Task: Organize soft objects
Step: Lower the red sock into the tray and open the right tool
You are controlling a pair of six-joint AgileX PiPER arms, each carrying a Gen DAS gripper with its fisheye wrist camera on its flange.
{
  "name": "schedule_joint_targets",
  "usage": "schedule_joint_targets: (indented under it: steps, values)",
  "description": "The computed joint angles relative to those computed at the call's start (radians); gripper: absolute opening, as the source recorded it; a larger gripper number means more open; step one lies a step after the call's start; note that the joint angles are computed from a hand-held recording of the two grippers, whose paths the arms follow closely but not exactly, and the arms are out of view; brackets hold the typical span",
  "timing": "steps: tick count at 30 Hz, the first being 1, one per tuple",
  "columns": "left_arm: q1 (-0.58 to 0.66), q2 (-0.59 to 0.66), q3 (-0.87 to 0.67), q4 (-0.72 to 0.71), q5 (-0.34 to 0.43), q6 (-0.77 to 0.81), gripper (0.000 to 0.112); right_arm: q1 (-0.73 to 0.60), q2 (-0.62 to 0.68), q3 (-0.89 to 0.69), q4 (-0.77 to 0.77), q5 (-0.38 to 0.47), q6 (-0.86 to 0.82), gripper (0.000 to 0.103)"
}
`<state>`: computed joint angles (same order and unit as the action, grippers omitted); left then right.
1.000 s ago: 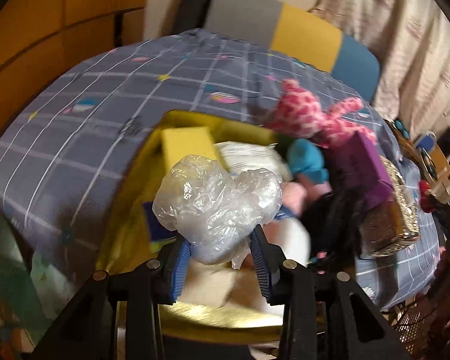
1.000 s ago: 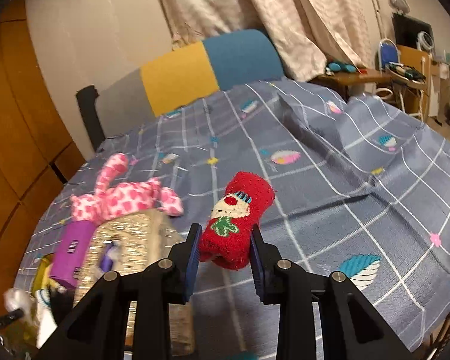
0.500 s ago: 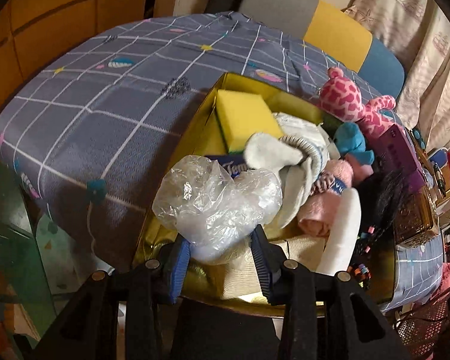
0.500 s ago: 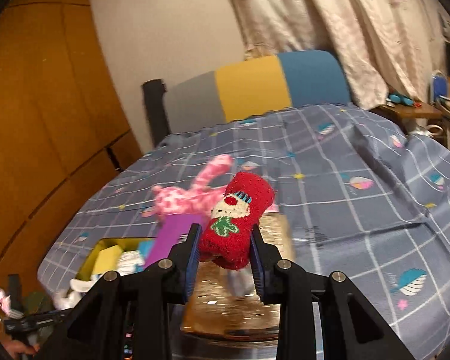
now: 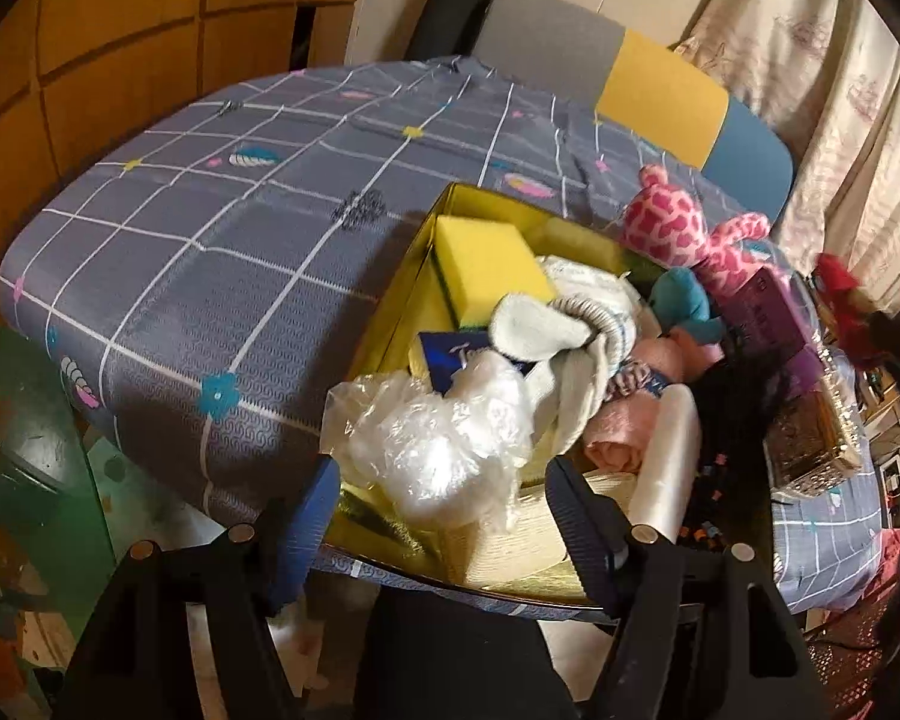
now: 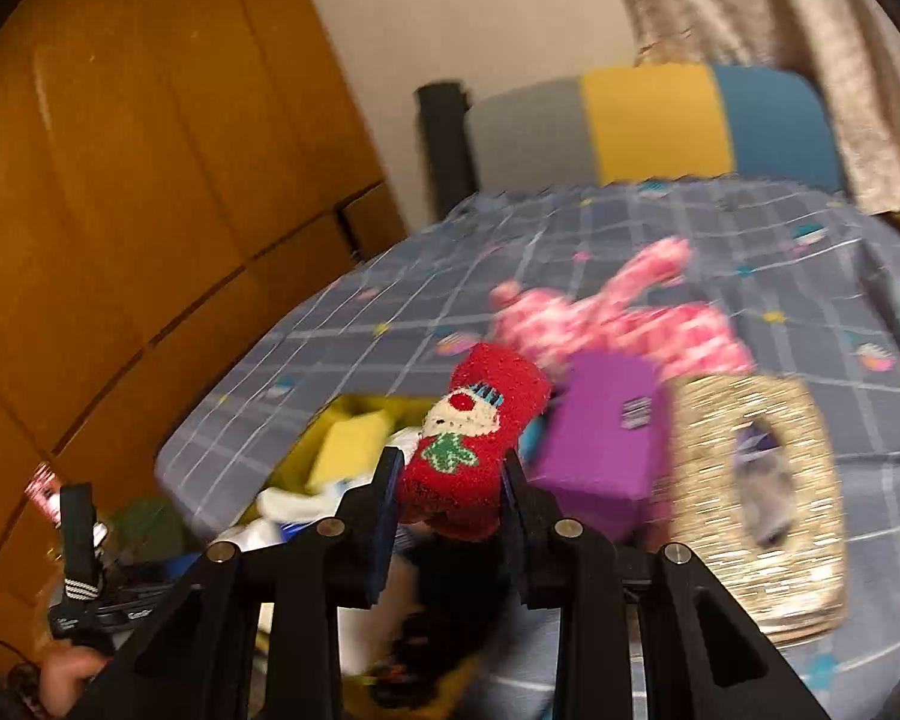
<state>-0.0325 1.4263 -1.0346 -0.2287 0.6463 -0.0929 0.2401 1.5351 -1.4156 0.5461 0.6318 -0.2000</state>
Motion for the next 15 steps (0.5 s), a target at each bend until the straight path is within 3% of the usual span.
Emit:
schedule_joint_targets:
  steps: [5, 10, 15]
  values:
    - [0.015, -0.04, 0.027, -0.052, -0.029, 0.037, 0.072, 0.101, 0.078, -0.069, 0.007, 0.051, 0.002, 0.031]
    - [0.001, -0.065, 0.032, 0.021, -0.042, -0.026, 0.071, 0.19, 0.158, -0.138, 0.001, 0.111, 0.017, 0.031]
    - [-0.045, -0.097, 0.026, 0.22, -0.04, -0.204, 0.071, 0.276, 0.236, -0.195, -0.058, 0.134, 0.066, 0.033]
